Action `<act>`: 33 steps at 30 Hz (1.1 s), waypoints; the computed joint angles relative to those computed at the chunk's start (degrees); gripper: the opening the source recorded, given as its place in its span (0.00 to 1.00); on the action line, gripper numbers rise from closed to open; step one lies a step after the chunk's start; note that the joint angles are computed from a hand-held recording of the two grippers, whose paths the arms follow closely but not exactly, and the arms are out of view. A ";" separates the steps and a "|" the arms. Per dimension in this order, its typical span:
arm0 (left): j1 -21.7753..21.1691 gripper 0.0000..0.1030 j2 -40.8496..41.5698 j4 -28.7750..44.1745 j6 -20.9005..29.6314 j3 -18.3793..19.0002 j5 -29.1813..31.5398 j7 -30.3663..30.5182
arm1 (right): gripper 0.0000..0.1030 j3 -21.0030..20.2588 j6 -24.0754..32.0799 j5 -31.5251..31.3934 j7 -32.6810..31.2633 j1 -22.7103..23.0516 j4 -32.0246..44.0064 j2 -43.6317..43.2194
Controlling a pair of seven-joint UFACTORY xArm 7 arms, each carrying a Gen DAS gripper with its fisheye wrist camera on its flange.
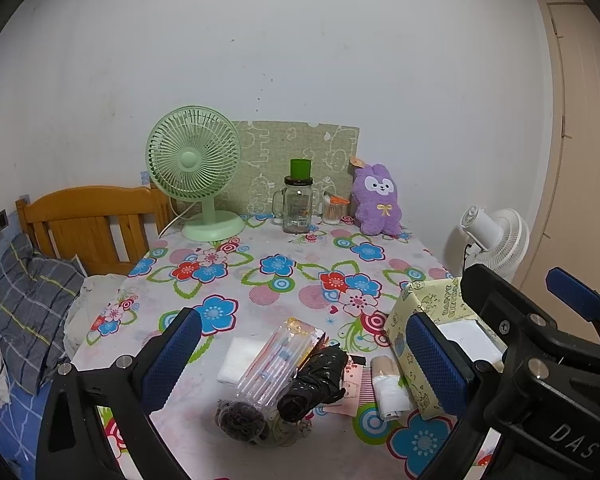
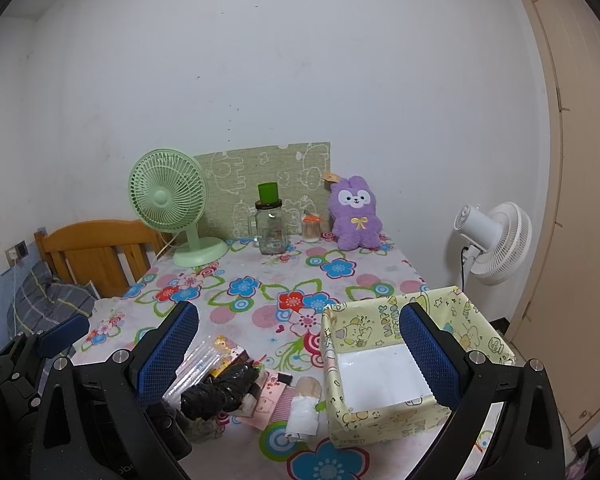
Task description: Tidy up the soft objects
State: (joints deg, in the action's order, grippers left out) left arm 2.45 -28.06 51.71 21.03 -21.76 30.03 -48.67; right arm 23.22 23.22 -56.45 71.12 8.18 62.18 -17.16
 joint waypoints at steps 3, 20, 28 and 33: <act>-0.08 1.00 -0.10 -0.07 0.01 0.05 0.00 -0.06 | 0.99 0.12 0.26 -0.22 0.05 0.06 0.18 0.10; 0.00 1.00 -0.47 -0.43 -0.16 0.06 -0.31 0.08 | 0.99 -0.11 -0.32 0.39 -0.56 0.23 -0.39 -0.41; -0.01 1.00 -0.45 -0.25 -0.01 -0.11 -0.29 0.06 | 0.99 0.17 -0.40 0.57 -0.61 -0.11 -0.42 -0.49; -0.07 1.00 -0.39 -0.19 0.02 -0.05 -0.30 0.08 | 0.99 0.31 -0.30 0.67 -0.77 -0.23 -0.22 -0.32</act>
